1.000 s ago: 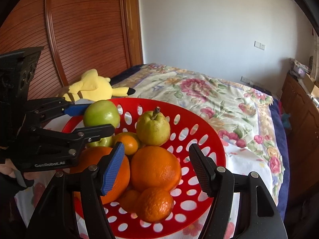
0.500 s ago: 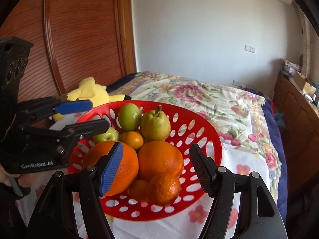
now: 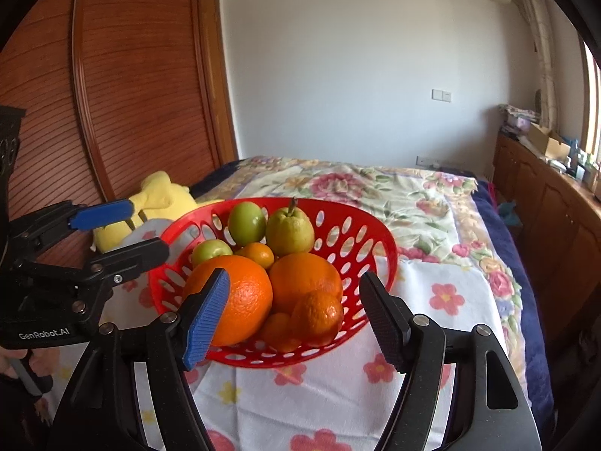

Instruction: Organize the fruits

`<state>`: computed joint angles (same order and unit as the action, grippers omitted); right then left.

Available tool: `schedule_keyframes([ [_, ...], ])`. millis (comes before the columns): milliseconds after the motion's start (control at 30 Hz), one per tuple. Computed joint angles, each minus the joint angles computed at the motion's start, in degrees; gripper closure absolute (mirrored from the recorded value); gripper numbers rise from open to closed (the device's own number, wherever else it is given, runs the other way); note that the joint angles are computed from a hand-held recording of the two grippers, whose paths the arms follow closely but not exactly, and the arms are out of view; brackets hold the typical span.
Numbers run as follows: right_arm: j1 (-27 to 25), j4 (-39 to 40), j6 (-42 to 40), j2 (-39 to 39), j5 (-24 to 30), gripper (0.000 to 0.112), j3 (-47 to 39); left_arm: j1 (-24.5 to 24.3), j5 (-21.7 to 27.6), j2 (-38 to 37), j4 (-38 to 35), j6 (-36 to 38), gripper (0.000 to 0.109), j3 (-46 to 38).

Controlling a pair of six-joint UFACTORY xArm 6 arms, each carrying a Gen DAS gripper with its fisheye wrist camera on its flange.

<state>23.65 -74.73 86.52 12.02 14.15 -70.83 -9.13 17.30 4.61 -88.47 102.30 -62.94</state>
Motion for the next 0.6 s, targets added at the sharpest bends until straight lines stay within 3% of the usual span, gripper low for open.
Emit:
schedule_keyframes([
  [100,0.74,-2.12,2.61,-1.57,1.24,0.038,0.86,0.77,1.00,-2.30,-2.86,2.65,0.023,1.63],
  [433,3.90,-8.31,10.30,-7.15,6.45,0.036,4.02,2.73,2.11,-10.18,-11.47,9.91,0.023,6.82],
  [600,6.27,-10.51,12.54,-9.59,9.80,0.031,5.37,2.70,-0.26,-12.85,-13.76,10.91,0.023,8.54],
])
